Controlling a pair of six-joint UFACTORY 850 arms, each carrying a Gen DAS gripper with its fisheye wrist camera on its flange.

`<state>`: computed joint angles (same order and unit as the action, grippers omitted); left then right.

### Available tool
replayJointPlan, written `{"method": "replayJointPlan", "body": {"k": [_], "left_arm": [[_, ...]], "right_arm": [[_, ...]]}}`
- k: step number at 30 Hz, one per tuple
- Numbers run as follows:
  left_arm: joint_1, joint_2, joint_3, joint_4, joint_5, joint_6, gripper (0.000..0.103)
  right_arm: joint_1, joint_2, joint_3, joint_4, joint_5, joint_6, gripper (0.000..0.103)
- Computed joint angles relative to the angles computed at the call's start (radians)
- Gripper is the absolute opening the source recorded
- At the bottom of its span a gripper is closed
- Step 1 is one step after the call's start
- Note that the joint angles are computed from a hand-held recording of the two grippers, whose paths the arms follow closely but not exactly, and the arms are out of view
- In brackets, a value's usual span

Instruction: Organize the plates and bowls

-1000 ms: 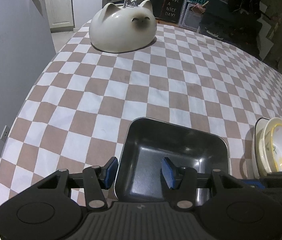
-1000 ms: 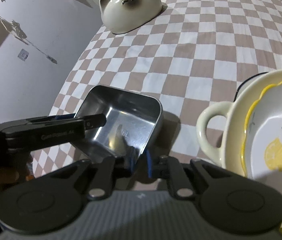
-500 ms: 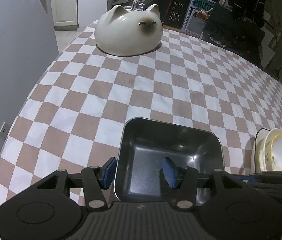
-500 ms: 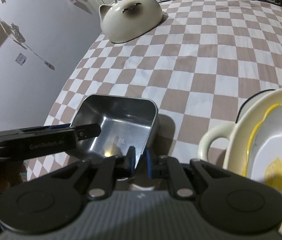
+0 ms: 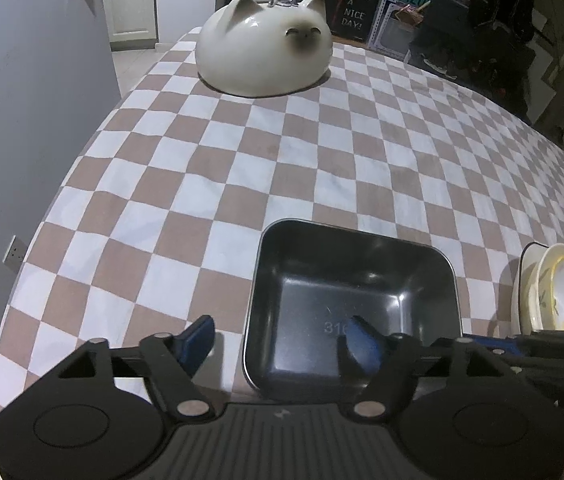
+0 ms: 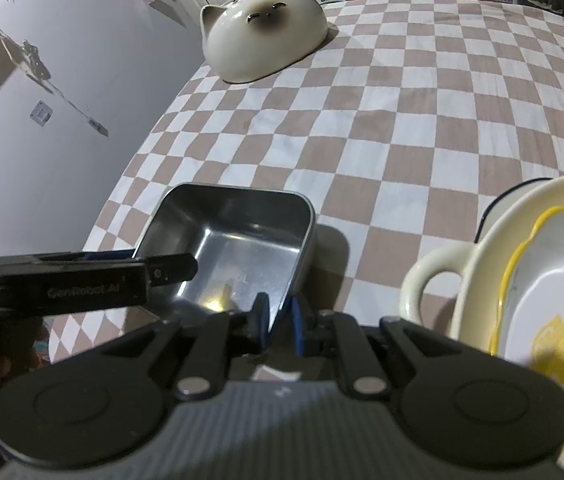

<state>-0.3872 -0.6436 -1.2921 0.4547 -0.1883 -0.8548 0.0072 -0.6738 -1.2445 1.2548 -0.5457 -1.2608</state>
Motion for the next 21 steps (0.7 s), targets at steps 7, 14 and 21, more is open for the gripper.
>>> {"method": "replayJointPlan", "body": {"k": [7, 14, 21], "left_arm": [[0.008, 0.015, 0.016, 0.087, -0.005, -0.110, 0.091], [0.012, 0.037, 0.039, 0.161, -0.016, -0.189, 0.102], [0.008, 0.061, 0.058, 0.238, -0.033, -0.278, 0.103]], "right_arm": [[0.000, 0.005, 0.008, 0.024, -0.010, -0.034, 0.029], [0.004, 0.037, 0.041, 0.116, -0.016, -0.147, 0.072], [-0.002, 0.052, 0.053, 0.179, 0.014, -0.211, 0.089]]}}
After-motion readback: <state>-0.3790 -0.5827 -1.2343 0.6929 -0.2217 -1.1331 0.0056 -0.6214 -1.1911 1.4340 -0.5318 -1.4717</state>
